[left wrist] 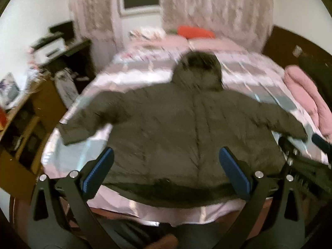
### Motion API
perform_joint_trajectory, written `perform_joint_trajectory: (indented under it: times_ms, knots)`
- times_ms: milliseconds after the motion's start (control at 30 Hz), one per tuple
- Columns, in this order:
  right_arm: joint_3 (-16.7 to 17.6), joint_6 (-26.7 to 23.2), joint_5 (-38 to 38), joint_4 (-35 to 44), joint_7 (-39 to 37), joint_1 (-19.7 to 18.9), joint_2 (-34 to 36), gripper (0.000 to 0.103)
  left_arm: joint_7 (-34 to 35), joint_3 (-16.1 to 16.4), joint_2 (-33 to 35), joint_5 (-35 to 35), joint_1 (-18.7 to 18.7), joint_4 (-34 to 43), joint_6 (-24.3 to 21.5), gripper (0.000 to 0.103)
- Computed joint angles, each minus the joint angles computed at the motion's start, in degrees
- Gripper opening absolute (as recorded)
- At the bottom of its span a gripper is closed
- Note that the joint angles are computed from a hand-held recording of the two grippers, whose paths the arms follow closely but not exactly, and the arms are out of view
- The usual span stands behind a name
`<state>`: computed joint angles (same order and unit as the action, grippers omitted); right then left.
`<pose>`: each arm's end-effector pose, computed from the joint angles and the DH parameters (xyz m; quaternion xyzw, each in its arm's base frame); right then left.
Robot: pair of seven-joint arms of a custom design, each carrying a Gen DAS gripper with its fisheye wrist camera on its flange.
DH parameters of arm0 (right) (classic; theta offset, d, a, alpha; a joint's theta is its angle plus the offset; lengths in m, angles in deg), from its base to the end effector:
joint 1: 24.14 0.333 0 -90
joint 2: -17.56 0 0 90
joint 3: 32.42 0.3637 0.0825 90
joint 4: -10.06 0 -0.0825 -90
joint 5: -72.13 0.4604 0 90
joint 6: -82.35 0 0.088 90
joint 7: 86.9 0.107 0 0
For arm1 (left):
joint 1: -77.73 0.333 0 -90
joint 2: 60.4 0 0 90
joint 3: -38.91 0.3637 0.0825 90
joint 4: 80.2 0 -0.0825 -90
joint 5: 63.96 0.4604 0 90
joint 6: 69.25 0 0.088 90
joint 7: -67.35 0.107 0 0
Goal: Fold large clothes
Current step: 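Grasp the jacket sleeve with the right gripper and fold it across the body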
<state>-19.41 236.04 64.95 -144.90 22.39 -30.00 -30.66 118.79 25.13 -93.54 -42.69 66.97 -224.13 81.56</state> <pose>0.3870 0.0631 0.5652 -0.6045 0.6852 -0.3193 0.2515 0.4186 -0.2142 0.5601 -0.6457 0.6634 -0.2613 0.2733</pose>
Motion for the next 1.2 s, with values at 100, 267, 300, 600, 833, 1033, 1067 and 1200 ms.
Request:
perform_joint_trajectory:
  times_ms: [100, 267, 300, 600, 833, 1033, 1067, 1200]
  knots:
    - [-5.2, -0.5, 2.4, 2.0, -2.5, 0.3, 6.3, 0.102, 3.3, 1.1, 4.6, -1.6, -1.9, 1.7, 0.1, 0.101]
    - [-15.0, -1.8, 10.7, 8.0, -6.8, 0.6, 17.8, 0.102, 7.1, 1.9, 13.5, -5.0, -3.4, 7.0, 1.1, 0.101]
    - [-17.0, -1.7, 13.0, 9.8, -7.0, -0.1, 20.7, 0.102, 7.8, 2.1, 15.3, -6.0, -3.6, 8.3, 1.5, 0.101]
    - [-29.3, -5.9, 40.5, 25.5, -14.9, -3.6, 42.6, 0.102, 6.4, 0.9, 31.8, -6.5, -3.4, 21.3, 1.9, 0.101]
    - [-27.2, -16.3, 50.3, 38.9, -17.4, -11.3, 57.7, 0.09, 8.7, 0.0, 36.9, -7.2, -4.0, 26.2, -3.6, 0.101]
    - [-24.2, -17.8, 60.7, 41.4, -18.6, -16.9, 61.7, 0.028, 9.0, 0.3, 36.9, -8.2, -4.0, 26.2, -4.4, 0.101]
    - [-24.0, -18.0, 62.1, 41.8, -19.2, -17.6, 61.7, 0.01, 8.5, 0.4, 36.8, -7.5, -4.0, 26.1, -4.5, 0.101]
    - [-23.4, -11.7, 63.7, 41.6, -22.5, -17.2, 58.3, 0.004, 7.6, 0.6, 36.2, -6.4, -3.8, 25.2, -4.2, 0.101]
